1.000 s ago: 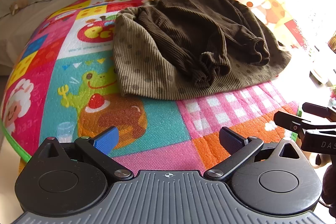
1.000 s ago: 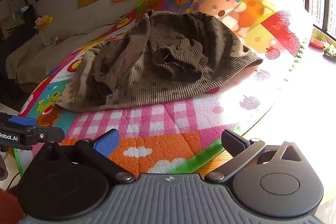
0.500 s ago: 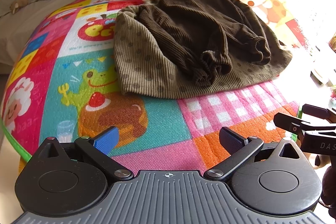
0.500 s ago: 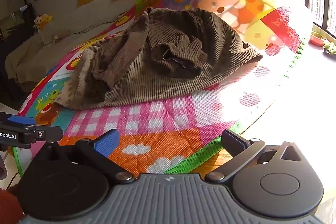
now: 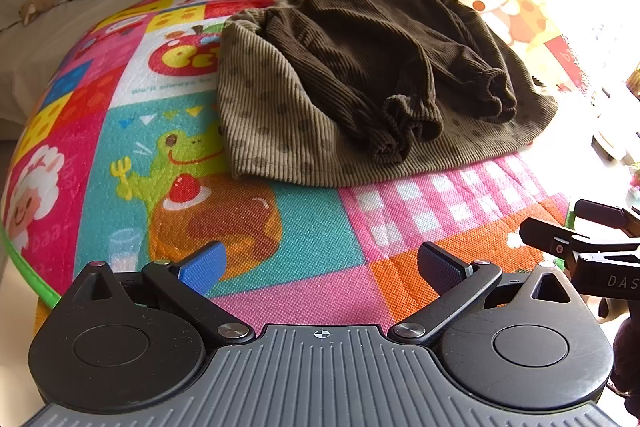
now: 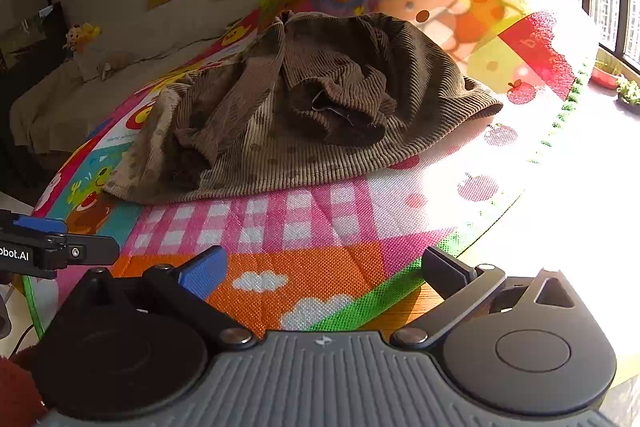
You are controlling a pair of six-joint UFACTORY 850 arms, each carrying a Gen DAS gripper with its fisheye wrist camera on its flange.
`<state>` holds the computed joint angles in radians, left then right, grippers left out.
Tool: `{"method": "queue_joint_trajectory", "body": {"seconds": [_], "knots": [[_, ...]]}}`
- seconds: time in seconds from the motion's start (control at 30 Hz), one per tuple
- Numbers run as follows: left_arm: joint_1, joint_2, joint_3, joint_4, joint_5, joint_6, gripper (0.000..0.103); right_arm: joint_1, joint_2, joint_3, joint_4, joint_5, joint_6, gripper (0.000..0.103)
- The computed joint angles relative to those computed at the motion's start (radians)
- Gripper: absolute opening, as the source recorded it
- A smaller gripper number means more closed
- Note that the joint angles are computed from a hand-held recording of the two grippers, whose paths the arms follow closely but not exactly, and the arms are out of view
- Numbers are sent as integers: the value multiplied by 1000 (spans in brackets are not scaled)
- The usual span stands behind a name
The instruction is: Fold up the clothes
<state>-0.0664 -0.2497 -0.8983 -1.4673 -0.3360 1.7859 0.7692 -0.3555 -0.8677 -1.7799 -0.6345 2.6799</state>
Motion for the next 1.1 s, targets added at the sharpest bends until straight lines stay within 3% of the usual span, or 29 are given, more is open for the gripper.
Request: {"method": "queue_joint_trajectory", "body": {"seconds": [0.37, 0.63, 0.97, 1.1], "knots": [[6, -3, -5, 3, -7, -7, 103, -2, -1, -2, 2, 3, -7, 103], [13, -55, -71, 83, -34, -107, 103, -22, -7, -22, 45, 26, -88, 103], [4, -242, -335, 30, -88, -137, 103, -156, -9, -95, -19, 82, -152, 103], [-14, -344, -484, 112, -84, -262, 103, -237, -76, -193, 6, 70, -212, 103]]}}
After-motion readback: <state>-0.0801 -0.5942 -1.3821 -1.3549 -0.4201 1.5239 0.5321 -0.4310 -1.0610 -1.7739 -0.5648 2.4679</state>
